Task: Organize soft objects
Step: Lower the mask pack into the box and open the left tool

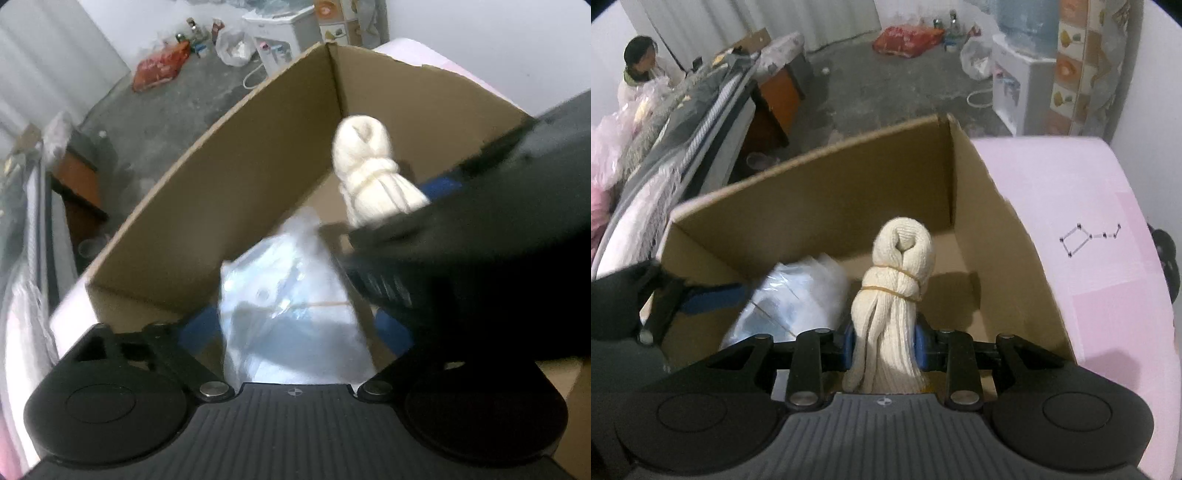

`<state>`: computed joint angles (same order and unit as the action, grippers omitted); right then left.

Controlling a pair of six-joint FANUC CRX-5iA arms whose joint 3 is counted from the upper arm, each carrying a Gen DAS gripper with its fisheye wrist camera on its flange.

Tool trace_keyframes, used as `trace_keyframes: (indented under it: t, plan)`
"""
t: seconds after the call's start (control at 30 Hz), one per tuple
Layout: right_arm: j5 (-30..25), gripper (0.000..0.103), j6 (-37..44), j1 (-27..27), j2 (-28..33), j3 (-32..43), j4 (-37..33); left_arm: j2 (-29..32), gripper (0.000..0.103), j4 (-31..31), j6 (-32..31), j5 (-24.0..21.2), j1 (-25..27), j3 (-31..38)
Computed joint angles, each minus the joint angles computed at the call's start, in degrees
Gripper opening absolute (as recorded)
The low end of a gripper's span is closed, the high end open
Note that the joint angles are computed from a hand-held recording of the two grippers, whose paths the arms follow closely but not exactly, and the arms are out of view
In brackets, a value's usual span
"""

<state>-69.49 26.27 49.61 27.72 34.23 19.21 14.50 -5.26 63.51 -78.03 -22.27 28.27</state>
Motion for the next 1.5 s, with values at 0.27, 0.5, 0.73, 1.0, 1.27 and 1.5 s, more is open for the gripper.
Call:
trace_keyframes:
  t: [0.27,0.5,0.73,1.0,1.27,1.5]
  plan:
    - [4.93,0.004,-6.13,0.78,-4.51,-5.51,4.09,-1.4,0.097,-0.98,3.4,2.04,1.01,-0.37]
    - [3.17,0.004,-6.05,1.59,-5.78,-7.56,7.39,-1.24,0.052,1.0,8.15,1.61,1.4,-0.75]
    - [2.72,0.004,-4.72,2.67,-5.9,-8.4,7.95,0.24,0.038,-2.71,6.98,2.33,-1.11,0.11]
    - [3.97,0.004,-3.42,2.16,-5.78,-8.74,6.18,0.49,0.033,-7.91,14.36,2.89,-0.41,2.32]
    - [6.29,0.004,-5.38,2.9,-7.28,-12.17,7.55,-0.5,0.031,15.08,8.78,5.34,7.5,-3.27]
    - [6.65,0.004,-4.87,4.3,-9.75,-15.59,8.4,2.87,0.03,33.28,6.91,3.95,10.89,-7.21]
